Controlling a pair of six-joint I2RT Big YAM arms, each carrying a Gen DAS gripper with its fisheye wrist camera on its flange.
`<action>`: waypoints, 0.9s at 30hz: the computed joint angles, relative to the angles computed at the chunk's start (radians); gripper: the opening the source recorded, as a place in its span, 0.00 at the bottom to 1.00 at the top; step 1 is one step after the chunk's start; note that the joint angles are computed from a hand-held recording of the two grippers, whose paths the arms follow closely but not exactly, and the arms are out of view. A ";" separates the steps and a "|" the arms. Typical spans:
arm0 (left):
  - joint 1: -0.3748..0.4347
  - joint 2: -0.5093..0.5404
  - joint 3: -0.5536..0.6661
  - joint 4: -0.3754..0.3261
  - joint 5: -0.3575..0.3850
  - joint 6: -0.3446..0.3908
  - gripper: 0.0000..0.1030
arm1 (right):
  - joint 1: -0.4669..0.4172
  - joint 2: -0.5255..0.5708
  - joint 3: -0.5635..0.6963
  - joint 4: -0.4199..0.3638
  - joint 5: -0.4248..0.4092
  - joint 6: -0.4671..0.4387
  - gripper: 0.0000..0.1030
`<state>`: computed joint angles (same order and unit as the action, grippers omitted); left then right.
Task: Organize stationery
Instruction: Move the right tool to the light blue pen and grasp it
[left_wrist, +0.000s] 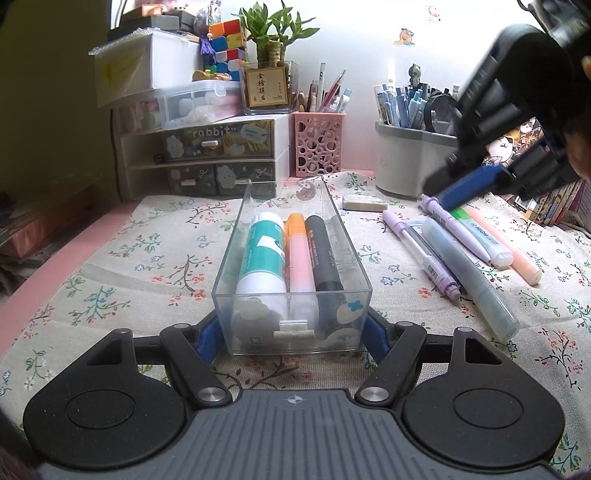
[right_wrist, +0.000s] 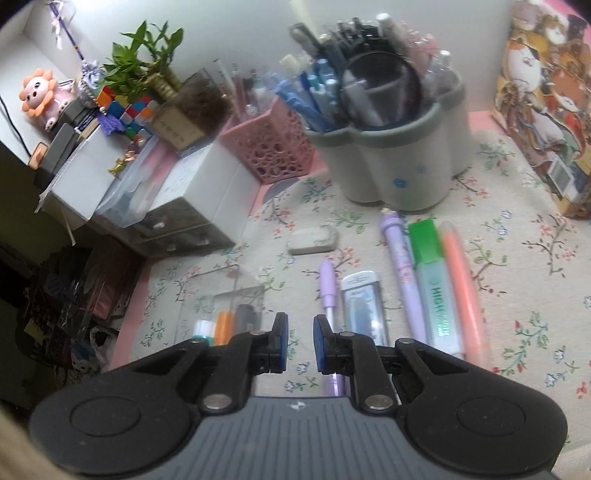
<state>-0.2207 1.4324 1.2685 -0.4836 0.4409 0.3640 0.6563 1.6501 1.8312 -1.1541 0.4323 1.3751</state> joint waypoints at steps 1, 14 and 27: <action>0.000 -0.001 -0.001 0.000 0.000 0.000 0.71 | 0.002 -0.006 -0.012 -0.005 0.002 0.011 0.09; 0.000 0.000 0.000 0.000 0.001 0.000 0.71 | 0.047 -0.055 -0.097 0.024 0.037 0.022 0.09; -0.001 0.001 0.001 -0.001 0.002 0.000 0.71 | 0.031 -0.051 -0.103 -0.084 0.048 0.044 0.09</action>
